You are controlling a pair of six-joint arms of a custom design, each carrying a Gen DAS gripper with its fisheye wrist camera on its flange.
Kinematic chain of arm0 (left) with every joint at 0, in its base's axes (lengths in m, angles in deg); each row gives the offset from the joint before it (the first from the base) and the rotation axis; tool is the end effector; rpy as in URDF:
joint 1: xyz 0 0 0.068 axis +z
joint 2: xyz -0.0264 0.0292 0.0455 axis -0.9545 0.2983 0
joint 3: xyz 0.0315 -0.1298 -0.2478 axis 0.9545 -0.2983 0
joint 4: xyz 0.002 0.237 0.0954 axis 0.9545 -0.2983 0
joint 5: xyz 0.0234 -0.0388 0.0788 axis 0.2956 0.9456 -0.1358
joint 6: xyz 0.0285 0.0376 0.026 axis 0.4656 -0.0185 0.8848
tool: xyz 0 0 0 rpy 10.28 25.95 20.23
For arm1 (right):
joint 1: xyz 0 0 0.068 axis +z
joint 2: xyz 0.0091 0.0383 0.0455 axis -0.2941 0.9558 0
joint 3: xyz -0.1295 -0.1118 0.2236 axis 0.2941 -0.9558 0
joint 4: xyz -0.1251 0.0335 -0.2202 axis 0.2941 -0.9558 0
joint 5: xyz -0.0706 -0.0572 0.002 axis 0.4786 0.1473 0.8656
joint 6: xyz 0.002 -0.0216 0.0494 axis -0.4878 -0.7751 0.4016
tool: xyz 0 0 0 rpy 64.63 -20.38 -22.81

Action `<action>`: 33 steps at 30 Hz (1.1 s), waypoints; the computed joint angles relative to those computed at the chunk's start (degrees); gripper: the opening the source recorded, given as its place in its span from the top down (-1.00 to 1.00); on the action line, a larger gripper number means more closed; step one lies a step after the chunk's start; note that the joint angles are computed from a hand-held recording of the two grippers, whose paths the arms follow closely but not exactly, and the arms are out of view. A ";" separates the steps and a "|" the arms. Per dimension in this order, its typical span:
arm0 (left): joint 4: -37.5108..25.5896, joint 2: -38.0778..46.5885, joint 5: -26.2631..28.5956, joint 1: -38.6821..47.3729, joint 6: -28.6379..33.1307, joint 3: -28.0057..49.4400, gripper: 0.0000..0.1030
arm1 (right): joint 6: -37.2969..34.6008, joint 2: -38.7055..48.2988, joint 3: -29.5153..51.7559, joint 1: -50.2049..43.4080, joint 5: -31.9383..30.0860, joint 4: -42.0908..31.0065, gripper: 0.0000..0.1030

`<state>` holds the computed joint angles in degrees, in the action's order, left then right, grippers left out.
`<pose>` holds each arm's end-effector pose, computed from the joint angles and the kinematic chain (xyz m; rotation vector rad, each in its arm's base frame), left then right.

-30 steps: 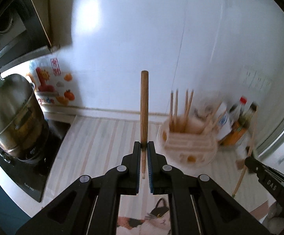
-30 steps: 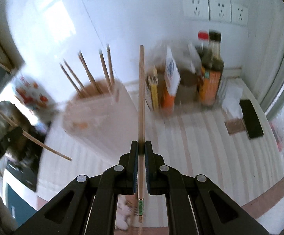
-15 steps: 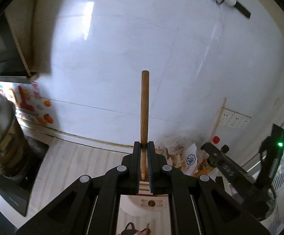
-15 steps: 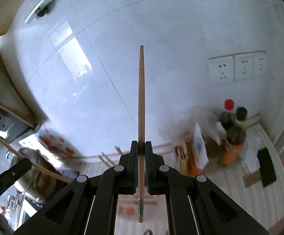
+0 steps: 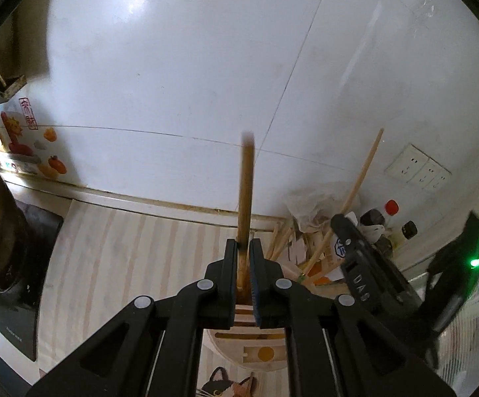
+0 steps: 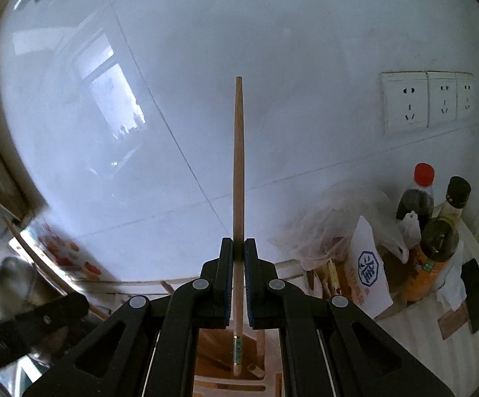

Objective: Organize utensils
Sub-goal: 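Drop the chopstick into the holder and open the left tool while the right tool releases its chopstick, then grasp a remaining chopstick on the mat with the left tool while the right tool grasps another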

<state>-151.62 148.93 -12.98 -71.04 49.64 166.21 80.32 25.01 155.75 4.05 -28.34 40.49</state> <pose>0.2452 -0.0016 0.4576 -0.0033 2.4701 -0.3103 0.2779 0.1021 0.3744 0.2869 2.2430 0.3345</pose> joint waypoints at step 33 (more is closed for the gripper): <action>14.54 -30.46 -17.34 13.74 18.05 -61.99 -0.99 | 14.64 -27.19 -27.41 10.52 -5.50 -26.40 -0.67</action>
<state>-137.08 118.47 -30.32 -57.30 67.69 104.22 94.96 -2.18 128.34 14.57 -33.83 14.10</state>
